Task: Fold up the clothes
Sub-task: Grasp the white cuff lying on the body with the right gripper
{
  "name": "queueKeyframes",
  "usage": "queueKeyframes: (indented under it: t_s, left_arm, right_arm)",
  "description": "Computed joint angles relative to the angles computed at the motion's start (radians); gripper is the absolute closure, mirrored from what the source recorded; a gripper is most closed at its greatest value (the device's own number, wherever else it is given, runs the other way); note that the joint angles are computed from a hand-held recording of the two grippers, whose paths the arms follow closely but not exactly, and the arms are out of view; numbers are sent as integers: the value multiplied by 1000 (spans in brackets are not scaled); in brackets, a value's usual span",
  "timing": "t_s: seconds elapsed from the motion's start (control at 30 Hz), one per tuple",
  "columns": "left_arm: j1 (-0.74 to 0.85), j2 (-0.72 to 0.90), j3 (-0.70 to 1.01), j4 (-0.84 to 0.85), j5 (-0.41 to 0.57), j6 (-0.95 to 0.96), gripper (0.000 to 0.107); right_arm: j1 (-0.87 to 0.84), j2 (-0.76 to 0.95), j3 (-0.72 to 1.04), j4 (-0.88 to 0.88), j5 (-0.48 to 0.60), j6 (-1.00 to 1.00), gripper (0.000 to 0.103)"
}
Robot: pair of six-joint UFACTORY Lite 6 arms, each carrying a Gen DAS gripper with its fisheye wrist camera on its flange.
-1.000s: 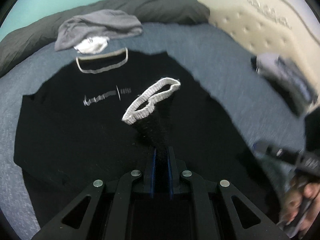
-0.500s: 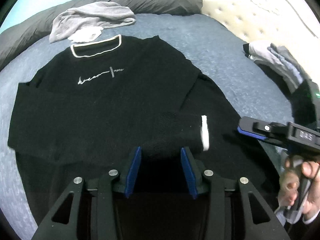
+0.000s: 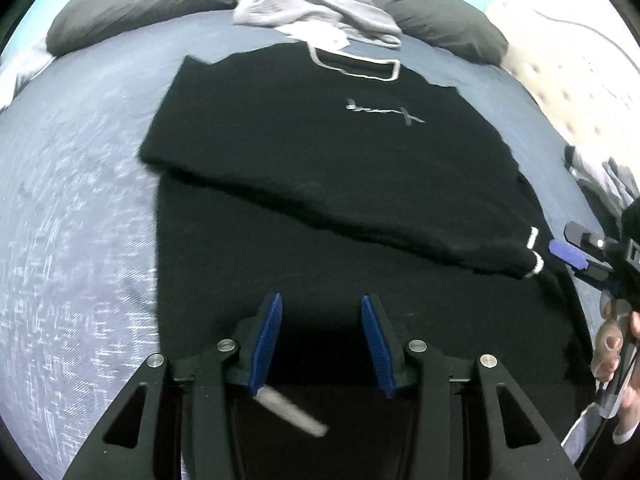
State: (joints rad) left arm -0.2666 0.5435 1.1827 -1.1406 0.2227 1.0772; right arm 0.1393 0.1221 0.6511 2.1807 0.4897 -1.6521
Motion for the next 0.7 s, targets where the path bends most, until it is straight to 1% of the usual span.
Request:
queueKeyframes:
  t_s: [0.13, 0.23, 0.4, 0.43, 0.47, 0.53, 0.57, 0.6, 0.63, 0.7]
  left_arm:
    - [28, 4, -31, -184, 30, 192, 61]
    - [48, 5, -55, -318, 58, 324, 60]
    - [90, 19, -67, -424, 128, 400, 59]
    - [93, 21, -69, -438, 132, 413, 59]
    - [94, 22, -72, -450, 134, 425, 59]
    - [95, 24, -74, -467, 136, 441, 59]
    - [95, 25, -73, -467, 136, 441, 59]
    - [97, 27, -72, -463, 138, 438, 59]
    - [99, 29, -71, -455, 141, 431, 59]
    - [97, 34, -63, -439, 137, 416, 59]
  right_arm:
    - [35, 64, 61, 5, -65, -17, 39]
    - [27, 127, 98, -18, -72, 32, 39]
    - [37, 181, 136, 21, -69, 25, 39]
    - [41, 187, 143, 30, -66, 19, 41]
    - [46, 192, 151, 33, -67, 18, 44]
    - [55, 203, 170, 27, -76, 26, 59]
    - [59, 208, 180, 20, -79, 32, 62]
    - [63, 213, 190, 12, -82, 38, 70]
    - [67, 218, 200, 4, -85, 45, 75]
    - [67, 215, 202, -9, -79, 54, 90]
